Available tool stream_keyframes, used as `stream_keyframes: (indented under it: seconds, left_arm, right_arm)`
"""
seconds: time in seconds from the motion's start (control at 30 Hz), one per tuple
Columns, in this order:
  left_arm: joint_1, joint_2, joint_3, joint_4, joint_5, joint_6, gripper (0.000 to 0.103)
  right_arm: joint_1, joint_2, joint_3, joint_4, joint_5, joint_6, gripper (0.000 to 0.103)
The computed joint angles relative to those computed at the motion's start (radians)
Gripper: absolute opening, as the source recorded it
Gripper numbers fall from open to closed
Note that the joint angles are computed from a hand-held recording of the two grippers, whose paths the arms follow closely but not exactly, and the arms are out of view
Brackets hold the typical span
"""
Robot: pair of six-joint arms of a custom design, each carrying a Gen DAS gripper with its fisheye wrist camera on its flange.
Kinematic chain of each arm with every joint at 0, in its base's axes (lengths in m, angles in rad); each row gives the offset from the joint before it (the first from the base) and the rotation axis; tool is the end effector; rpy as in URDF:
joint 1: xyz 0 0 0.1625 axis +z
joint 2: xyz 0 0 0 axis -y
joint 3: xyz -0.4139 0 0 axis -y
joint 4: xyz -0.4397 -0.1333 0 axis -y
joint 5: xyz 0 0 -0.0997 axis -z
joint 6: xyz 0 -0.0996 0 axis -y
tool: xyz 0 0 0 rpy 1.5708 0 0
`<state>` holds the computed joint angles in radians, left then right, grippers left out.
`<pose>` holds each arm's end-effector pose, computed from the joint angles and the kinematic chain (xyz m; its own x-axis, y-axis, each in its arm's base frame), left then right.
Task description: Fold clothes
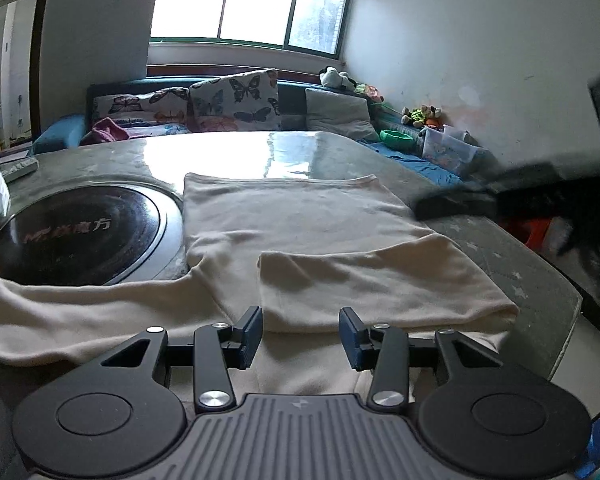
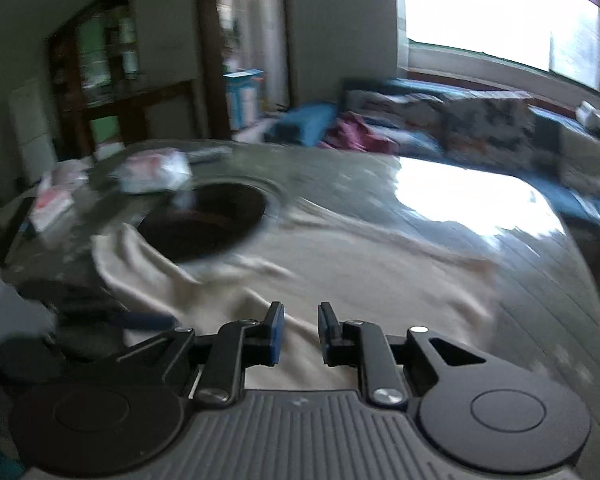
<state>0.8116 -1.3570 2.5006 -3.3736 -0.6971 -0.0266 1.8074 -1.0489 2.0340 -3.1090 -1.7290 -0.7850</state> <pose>-0.1150 -0.4257 0.1773 -0.8031 0.0860 -0.5896 0.5229 0.5759 -0.6284 0.2517 -0.5420 0.1236 -0.5518 -0.6915 0.4661 -0.8334 0.4784 -0.2769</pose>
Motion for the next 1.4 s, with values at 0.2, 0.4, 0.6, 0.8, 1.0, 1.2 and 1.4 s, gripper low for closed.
stream_keyframes:
  seconds: [0.2, 0.4, 0.6, 0.8, 1.0, 1.2, 1.4]
  left_arm:
    - [0.024, 0.039, -0.042, 0.021, 0.018, -0.002, 0.045]
    - [0.033, 0.067, -0.070, 0.046, 0.025, 0.003, 0.032]
    - [0.019, 0.065, -0.072, 0.036, 0.045, 0.016, 0.003]
    - [-0.020, 0.013, -0.046, 0.029, 0.071, 0.009, 0.002]
    - [-0.022, -0.004, -0.039, 0.086, 0.098, -0.030, 0.002]
    - [-0.012, -0.008, -0.037, 0.118, 0.080, -0.045, 0.002]
    - [0.001, -0.009, -0.037, 0.153, 0.068, -0.071, 0.005]
  right_arm:
    - [-0.079, -0.094, 0.083, -0.030, -0.076, 0.028, 0.017]
    - [-0.123, -0.121, 0.128, -0.040, -0.033, -0.008, 0.017]
    - [-0.135, -0.104, 0.132, -0.040, -0.054, -0.036, 0.017]
    - [-0.127, -0.116, 0.104, -0.016, -0.036, -0.043, 0.017]
    - [-0.122, -0.041, -0.004, -0.013, -0.049, -0.006, 0.017]
    - [-0.126, 0.009, -0.101, 0.099, -0.044, 0.043, 0.017]
    - [-0.129, 0.050, -0.159, 0.205, -0.067, 0.064, 0.014]
